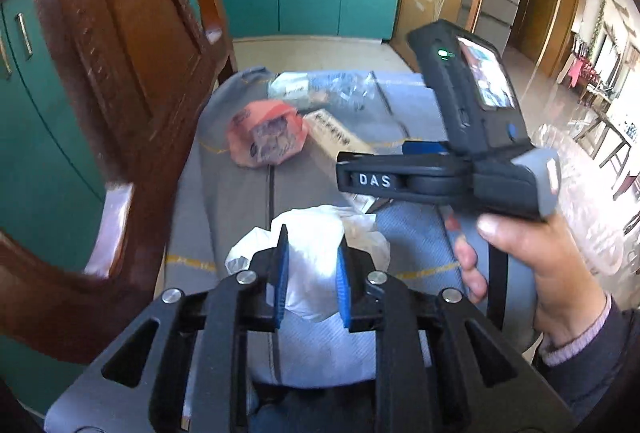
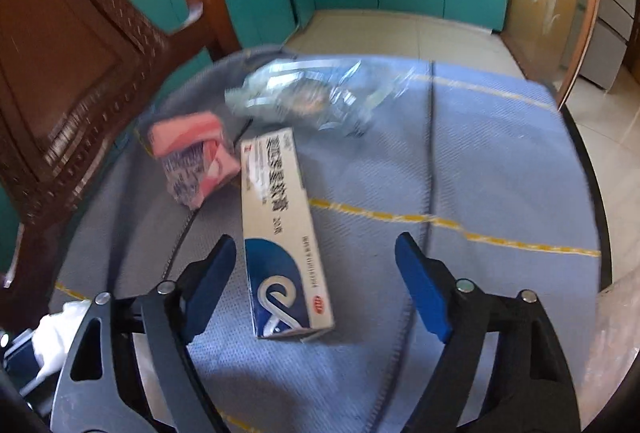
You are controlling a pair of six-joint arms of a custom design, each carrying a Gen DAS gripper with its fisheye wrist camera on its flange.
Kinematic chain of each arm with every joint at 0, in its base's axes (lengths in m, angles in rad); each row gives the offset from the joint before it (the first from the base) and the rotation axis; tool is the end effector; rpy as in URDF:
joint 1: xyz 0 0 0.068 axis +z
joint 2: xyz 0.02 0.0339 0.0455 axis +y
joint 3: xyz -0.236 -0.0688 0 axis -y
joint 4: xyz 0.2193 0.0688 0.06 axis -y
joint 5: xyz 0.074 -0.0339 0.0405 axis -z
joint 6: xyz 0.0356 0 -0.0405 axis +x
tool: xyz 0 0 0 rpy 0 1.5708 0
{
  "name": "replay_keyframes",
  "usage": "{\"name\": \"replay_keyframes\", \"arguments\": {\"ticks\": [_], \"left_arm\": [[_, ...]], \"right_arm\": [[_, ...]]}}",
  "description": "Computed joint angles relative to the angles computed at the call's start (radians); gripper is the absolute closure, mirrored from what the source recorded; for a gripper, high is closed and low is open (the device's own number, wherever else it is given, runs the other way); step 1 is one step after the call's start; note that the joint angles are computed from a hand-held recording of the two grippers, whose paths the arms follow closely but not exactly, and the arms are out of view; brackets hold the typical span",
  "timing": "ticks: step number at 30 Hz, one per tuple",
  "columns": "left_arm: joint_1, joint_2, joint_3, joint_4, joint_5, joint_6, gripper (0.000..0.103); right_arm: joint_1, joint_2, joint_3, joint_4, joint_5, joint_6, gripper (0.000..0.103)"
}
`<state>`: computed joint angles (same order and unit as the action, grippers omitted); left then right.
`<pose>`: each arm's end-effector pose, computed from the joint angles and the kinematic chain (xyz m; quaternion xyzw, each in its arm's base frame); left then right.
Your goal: Collect trash
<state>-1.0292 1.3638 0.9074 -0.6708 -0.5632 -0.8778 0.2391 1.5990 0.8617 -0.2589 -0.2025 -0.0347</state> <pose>0.1397 -0.1954 0.2076 0.0099 0.9390 -0.0154 0.3434 0.2786 0.0753 0.1550 -0.1586 0.9413 0.1252 0.2705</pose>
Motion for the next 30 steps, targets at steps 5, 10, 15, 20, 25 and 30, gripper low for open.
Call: {"name": "replay_keyframes", "arguments": {"ticks": [5, 10, 15, 20, 25, 30], "left_arm": [[-0.013, -0.012, -0.017, -0.027, 0.002, -0.036, 0.082], [-0.032, -0.021, -0.018, 0.004, -0.009, -0.027, 0.082], [-0.068, 0.021, 0.009, 0.058, 0.012, 0.007, 0.081], [-0.129, 0.084, 0.093, 0.018, -0.062, -0.01, 0.081], [-0.202, 0.129, 0.176, -0.049, -0.192, -0.041, 0.081], [-0.239, 0.155, 0.235, -0.12, -0.268, -0.076, 0.081]], "right_arm": [[0.032, -0.022, -0.046, 0.018, 0.008, -0.047, 0.062], [-0.052, -0.193, -0.169, -0.005, 0.0, -0.112, 0.069], [-0.313, -0.424, -0.303, -0.099, -0.099, -0.24, 0.069], [-0.568, -0.584, -0.31, -0.238, -0.221, -0.382, 0.069], [-0.612, -0.706, -0.3, -0.304, -0.22, -0.422, 0.07], [-0.626, -0.798, -0.296, -0.36, -0.218, -0.447, 0.07]]}}
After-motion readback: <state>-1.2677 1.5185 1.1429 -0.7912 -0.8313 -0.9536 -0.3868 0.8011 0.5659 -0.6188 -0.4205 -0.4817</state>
